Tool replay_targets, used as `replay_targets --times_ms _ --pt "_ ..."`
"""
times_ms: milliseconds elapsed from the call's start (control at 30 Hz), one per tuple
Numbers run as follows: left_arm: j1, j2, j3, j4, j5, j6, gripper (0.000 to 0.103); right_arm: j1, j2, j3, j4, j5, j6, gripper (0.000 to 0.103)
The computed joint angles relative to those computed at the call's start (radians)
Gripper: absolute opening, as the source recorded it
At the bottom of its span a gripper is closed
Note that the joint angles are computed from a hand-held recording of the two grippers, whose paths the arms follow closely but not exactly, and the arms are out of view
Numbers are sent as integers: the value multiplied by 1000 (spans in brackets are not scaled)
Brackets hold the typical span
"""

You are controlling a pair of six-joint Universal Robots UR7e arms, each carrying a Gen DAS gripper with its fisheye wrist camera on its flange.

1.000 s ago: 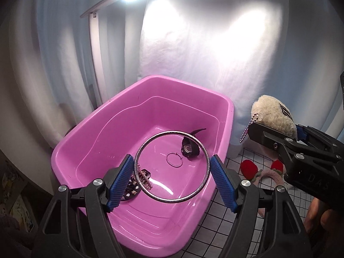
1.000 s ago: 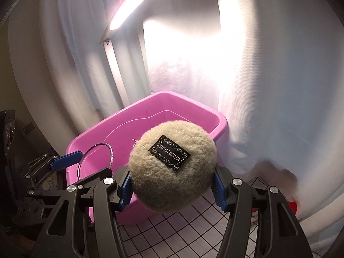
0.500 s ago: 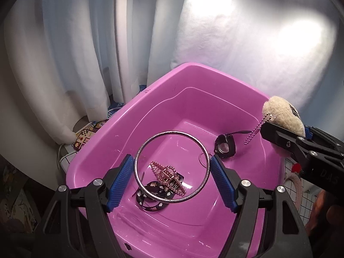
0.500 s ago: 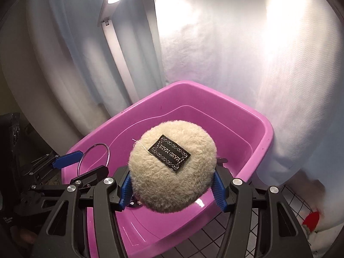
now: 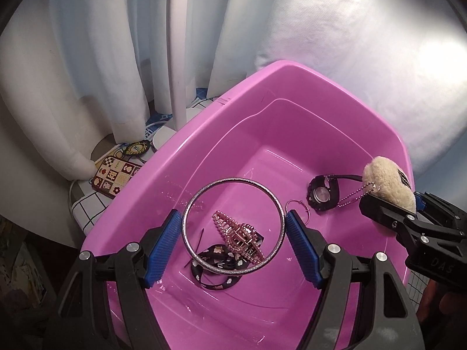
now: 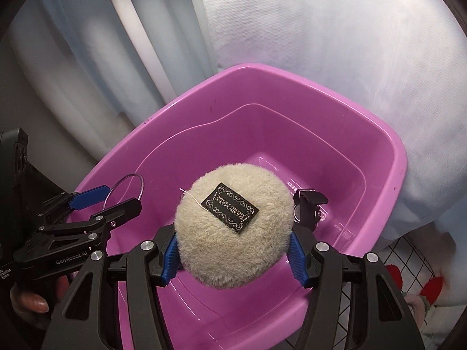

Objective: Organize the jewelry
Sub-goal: 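Open both tools to drop the ring and fluffy ball into the tub, then withdraw both tools from the tub toward the pink headband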

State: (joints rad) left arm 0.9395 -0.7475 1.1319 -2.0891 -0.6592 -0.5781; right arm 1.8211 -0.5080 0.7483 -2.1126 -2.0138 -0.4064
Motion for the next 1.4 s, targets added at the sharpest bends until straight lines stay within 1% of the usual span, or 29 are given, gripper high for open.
replay_targets --times_ms 100,267,333,367,467,500,533,600,633,733,933,1167,1300,1400 --pt "6 8 -20 34 -17 -13 71 -1 -16 26 -4 -7 8 58" --pt "15 12 -42 81 -45 -41 72 2 -10 25 -6 -22 9 58" --pt "19 14 -53 109 -51 -63 72 4 2 11 1 -35 11 62" --pt "19 14 -52 110 -50 -69 74 4 1 13 2 -36 15 63" --pt "17 14 -49 106 -55 -60 78 5 0 17 -12 -37 13 70" --pt "15 15 -49 109 -54 -55 82 6 0 19 -27 -39 9 73" --pt "13 18 -51 113 -56 -50 84 7 -1 21 -41 -40 8 74" --pt "5 24 -55 129 -37 -52 95 5 -17 37 -60 -26 12 74" --pt "2 25 -55 133 -26 -55 95 4 -25 45 -68 -18 17 74" --pt "0 20 -46 120 -39 -53 95 0 -51 71 -79 2 23 74" --pt "-8 2 -15 105 -29 -55 95 3 -79 125 -109 -1 -1 74" --pt "-9 -32 11 84 -23 -63 95 7 -87 132 -113 8 12 74" --pt "-11 -45 6 96 -11 -68 95 8 -82 121 -99 15 32 74" --pt "-11 -52 -1 87 -27 -64 95 11 -84 125 -108 27 36 74"
